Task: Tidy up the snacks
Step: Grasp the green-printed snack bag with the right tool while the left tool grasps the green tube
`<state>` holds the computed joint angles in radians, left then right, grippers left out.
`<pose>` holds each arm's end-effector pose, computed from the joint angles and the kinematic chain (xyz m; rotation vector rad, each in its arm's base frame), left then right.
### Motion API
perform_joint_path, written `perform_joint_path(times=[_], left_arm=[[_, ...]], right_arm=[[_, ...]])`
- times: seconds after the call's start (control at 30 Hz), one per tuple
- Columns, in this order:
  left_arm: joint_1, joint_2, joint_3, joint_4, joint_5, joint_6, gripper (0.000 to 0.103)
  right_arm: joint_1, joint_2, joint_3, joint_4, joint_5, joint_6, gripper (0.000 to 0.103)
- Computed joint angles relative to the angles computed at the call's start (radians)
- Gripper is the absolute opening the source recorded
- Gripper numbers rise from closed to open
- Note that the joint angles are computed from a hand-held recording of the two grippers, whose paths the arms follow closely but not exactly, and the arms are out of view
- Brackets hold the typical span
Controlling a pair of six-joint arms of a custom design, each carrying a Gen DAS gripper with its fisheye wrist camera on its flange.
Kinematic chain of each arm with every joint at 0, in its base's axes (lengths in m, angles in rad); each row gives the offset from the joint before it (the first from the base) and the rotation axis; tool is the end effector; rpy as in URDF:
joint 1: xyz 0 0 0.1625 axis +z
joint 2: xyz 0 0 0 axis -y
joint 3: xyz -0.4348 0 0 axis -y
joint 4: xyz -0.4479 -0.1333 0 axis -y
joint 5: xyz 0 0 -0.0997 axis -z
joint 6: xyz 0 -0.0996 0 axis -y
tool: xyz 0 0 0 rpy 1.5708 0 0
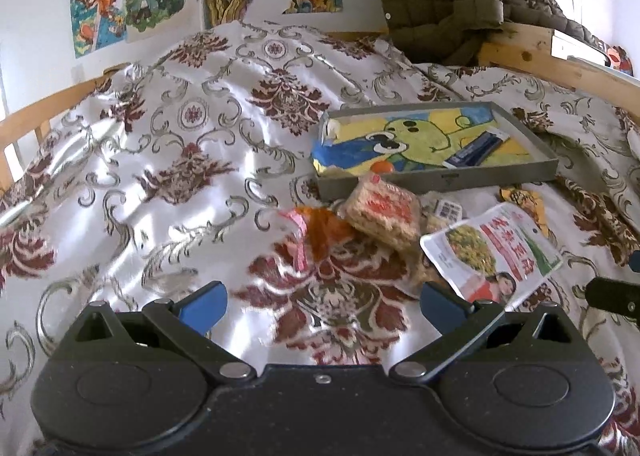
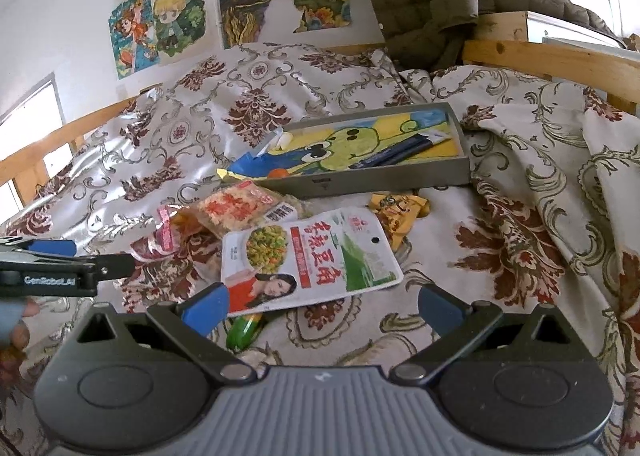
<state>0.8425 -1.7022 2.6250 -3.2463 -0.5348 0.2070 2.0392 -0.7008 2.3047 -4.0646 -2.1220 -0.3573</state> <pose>-0.0501 -0.3852 0.2676 0.5196 2.0682 -1.0999 0.2738 -0.3615 0.0193 0.6663 -2.3276 1.1800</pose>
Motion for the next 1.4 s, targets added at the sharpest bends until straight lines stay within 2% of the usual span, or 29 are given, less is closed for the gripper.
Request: perform_joint_path(times=[0.13,0.3,0.47,0.57,0.83,0.93,1.07,1.33,1.4], left_arm=[[0.031,0.04,-0.036,-0.046,-0.032,0.03,0.102],[0.08,0.098,-0.09,-0.107,-0.103,0.1,0.102],[0.122,0.137,-0.14,-0.111,-0.173,0.171,0.102],[0.147,0.146,-0.161,-0.089,-0.221,0.192,0.102],[0.202,0.13,-0.179,0.029,-0.323,0.225,0.102],[0.216,0.132,-0.185,0.044,-0.354,0.204,0.102],[0.227,0.128,-0.191,0.052,-0.409,0.159,0.102],[0.228,0.125,-0.199,0.073,-0.416,0.158,0.102],[0.231,0.121,-0.2,0.078,-0.414,0.157,0.102]], right_arm=[[-0.004,0.002,-0.014,0.029,0.022,-0.01,0.103],[-0.069,-0.043,-0.007,0.151,0.161,0.072,0.103],[-0.133,-0.064,-0.022,0.247,0.248,0.176,0.103],[-0.159,-0.061,-0.039,0.271,0.268,0.199,0.102],[-0.196,-0.009,-0.09,0.242,0.293,0.205,0.097],[-0.223,0.008,-0.075,0.16,0.365,0.221,0.091],[-0.248,0.011,-0.058,0.104,0.441,0.245,0.077],[-0.214,0.004,-0.095,0.237,0.34,0.253,0.082],[-0.209,0.004,-0.096,0.245,0.343,0.254,0.086]])
